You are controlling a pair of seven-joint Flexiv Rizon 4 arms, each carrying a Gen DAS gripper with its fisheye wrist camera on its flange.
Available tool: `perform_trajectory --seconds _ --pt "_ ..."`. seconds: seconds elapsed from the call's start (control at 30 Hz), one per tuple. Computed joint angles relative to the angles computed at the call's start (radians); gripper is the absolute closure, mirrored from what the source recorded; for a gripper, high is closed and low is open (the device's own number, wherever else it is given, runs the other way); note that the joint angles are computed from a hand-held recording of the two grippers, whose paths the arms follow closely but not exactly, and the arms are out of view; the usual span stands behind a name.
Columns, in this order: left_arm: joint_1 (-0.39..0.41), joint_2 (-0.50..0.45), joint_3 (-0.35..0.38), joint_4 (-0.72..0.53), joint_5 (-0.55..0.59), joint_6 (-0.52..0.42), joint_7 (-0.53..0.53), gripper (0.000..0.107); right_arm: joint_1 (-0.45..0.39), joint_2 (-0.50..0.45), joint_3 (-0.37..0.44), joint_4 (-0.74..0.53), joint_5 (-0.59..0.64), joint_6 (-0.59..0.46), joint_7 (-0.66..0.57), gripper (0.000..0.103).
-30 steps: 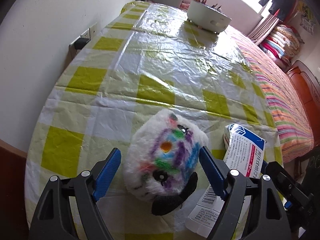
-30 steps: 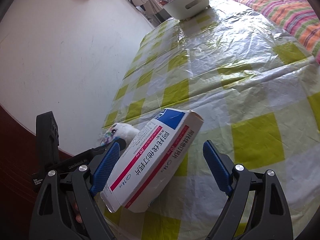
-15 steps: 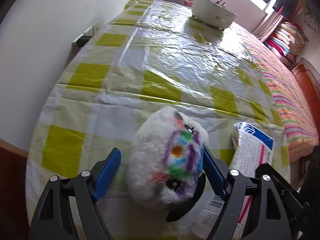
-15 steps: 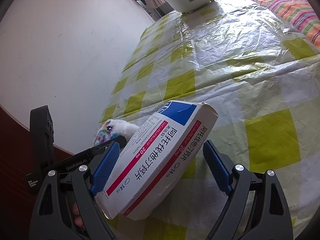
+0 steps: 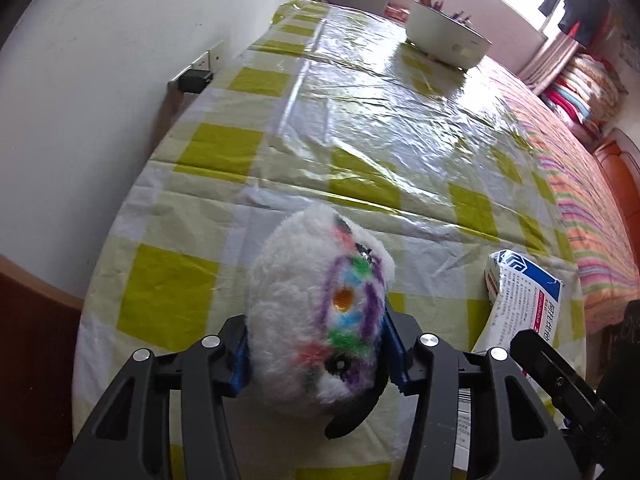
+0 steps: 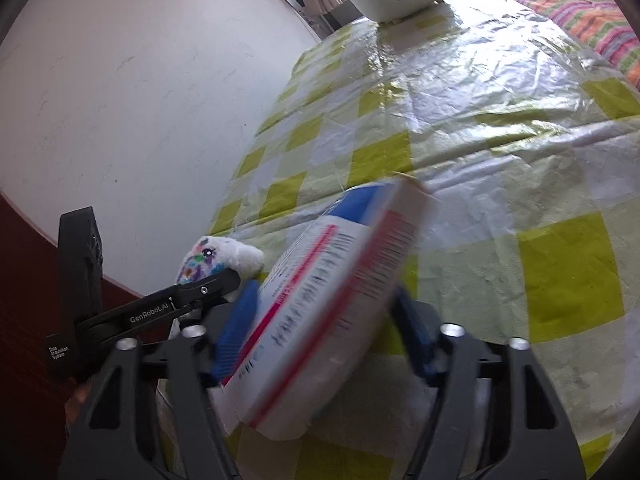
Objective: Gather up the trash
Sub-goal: 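Grasp the white medicine box with the right tool while the left grasps the fluffy toy, then carry the medicine box and fluffy toy over the cream bin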
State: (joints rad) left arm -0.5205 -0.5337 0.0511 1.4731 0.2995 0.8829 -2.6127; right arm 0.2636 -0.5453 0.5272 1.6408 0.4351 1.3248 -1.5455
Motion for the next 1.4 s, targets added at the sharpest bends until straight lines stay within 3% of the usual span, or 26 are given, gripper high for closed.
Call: perform_trajectory --seconds 0.2,0.43,0.77,1.03,1.4 --pt "-0.003 0.016 0.004 0.019 0.019 0.011 -0.008 0.06 -0.021 0.0 0.036 -0.001 0.023 0.019 -0.057 0.058" --pt "0.004 0.036 -0.005 0.063 0.007 0.095 -0.009 0.063 -0.091 0.029 0.112 0.013 0.105 0.054 -0.15 0.058" --pt "-0.031 0.047 -0.002 0.05 0.032 0.112 -0.008 0.063 -0.247 0.159 0.17 0.075 0.379 0.038 -0.357 0.058" --pt "-0.079 0.03 -0.008 -0.006 0.065 0.112 0.003 0.063 -0.323 0.286 0.128 0.142 0.58 -0.006 -0.502 0.058" --pt "-0.144 -0.038 -0.032 -0.13 0.065 0.105 0.086 0.063 -0.238 0.382 -0.021 0.194 0.645 0.006 -0.535 0.058"
